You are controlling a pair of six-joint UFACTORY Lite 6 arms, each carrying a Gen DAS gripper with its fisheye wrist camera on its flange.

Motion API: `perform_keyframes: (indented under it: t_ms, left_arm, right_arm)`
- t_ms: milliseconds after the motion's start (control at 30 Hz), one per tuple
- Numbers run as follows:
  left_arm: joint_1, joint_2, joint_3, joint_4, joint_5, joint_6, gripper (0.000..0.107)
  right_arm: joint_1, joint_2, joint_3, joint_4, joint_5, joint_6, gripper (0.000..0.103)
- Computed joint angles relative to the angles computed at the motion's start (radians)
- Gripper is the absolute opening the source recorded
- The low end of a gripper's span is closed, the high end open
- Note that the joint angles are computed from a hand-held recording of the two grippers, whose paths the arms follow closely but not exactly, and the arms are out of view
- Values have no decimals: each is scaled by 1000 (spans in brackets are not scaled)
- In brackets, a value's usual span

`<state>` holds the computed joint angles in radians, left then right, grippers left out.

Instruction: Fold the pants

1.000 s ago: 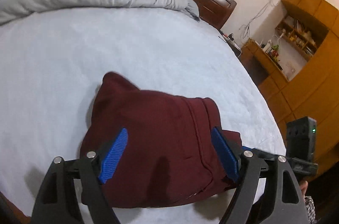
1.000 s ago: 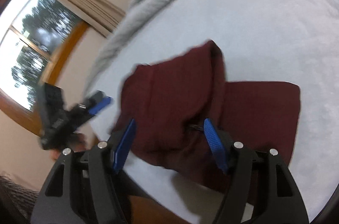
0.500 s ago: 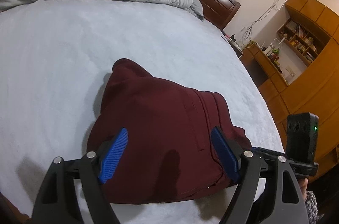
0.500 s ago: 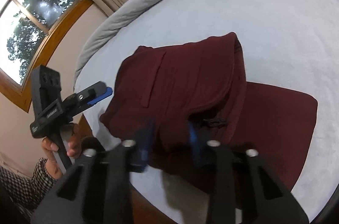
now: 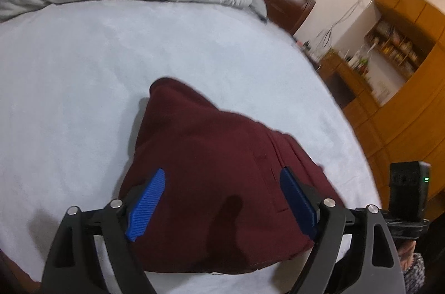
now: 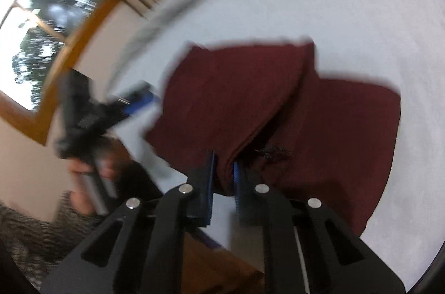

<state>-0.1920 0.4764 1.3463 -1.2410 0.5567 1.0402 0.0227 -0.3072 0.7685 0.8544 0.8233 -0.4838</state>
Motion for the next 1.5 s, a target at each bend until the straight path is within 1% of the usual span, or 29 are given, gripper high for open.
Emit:
perform_keyframes:
  t_ms: [33,67,100,133,167,200,233,267,300,333,367,433,500,533,600,667,733,800,967,1033,1067,1100,1200,1333,1500]
  left_arm:
    - [-18,25,19,73,-31,-65,85]
    - [-33,47,44,170,-50,-159,85]
    - [-46,70,63,239,-65,-211,85]
    - [-63,78,61,273,-94,-221,85]
    - [-75,73,51,284,-117,-216,86]
    - [-84,69,48,304,-130,-225,88]
    - [-98,64,48,344,-144,-247,88]
    - [-103,60,46,357,-149,-258,88]
    - [-103,54,45,364,-145,-267,88]
    - [-93,49,50,350,-121,-262,88]
    - [-77,49,62,328,-86,-260,88]
    - [-53,51,88,328,-33,-309,88]
    - [-35,50,108,337,3,-349,88]
    - [-39,50,117,378,0,-397,88]
    - [-44,41,118,402,-9,-418,88]
    - [-54,42,130,470,-29,-475,88]
    - [-61,47,140,503,-36,-502,88]
    - [-64,53,149,517,-32,-523,88]
    - [-68,52,153,529,-32,-532,88]
    - [-73,37,142,535,-40,-534,88]
    - [-76,32,141,541,-42,-540,88]
    - [-80,25,140,549,-43,-548,88]
    - [-102,-1,126,574,-64,-572,88]
    - [-140,-27,121,648,-95,-631,88]
    - [-159,-43,131,646,-89,-627,89]
  right_arm:
    - [-8,13,-25,29,-11,-32,11]
    - [-38,22,-55,99,-4,-94,11]
    - [-58,23,-67,139,8,-129,12]
    - [-73,23,-69,155,20,-143,13]
    - [-79,21,-65,158,27,-142,18]
    - [-87,12,-61,160,39,-140,26]
    - [-102,-3,-54,152,57,-138,31]
    - [-106,-12,-42,140,67,-127,39]
    - [-109,-20,-22,114,70,-100,55]
    - [-112,-27,-5,83,64,-69,64]
    - [-120,-35,15,54,60,-45,69]
    - [-138,-28,45,30,69,-18,69]
    - [-159,4,64,31,81,-10,72]
    - [-172,24,68,36,88,-15,72]
    - [-180,67,66,56,84,-27,72]
    - [-196,122,62,97,86,-67,72]
    - [-189,185,57,152,73,-100,72]
    - [-191,248,63,203,74,-148,72]
    - [-122,406,112,384,78,-289,71]
    - [-79,458,163,411,54,-294,65]
    - [-75,470,177,412,54,-294,50]
    - [-73,480,192,408,57,-285,29]
    - [-100,453,189,408,92,-292,22]
    - [-118,336,173,363,116,-251,20]
    - [-142,227,195,284,137,-164,19]
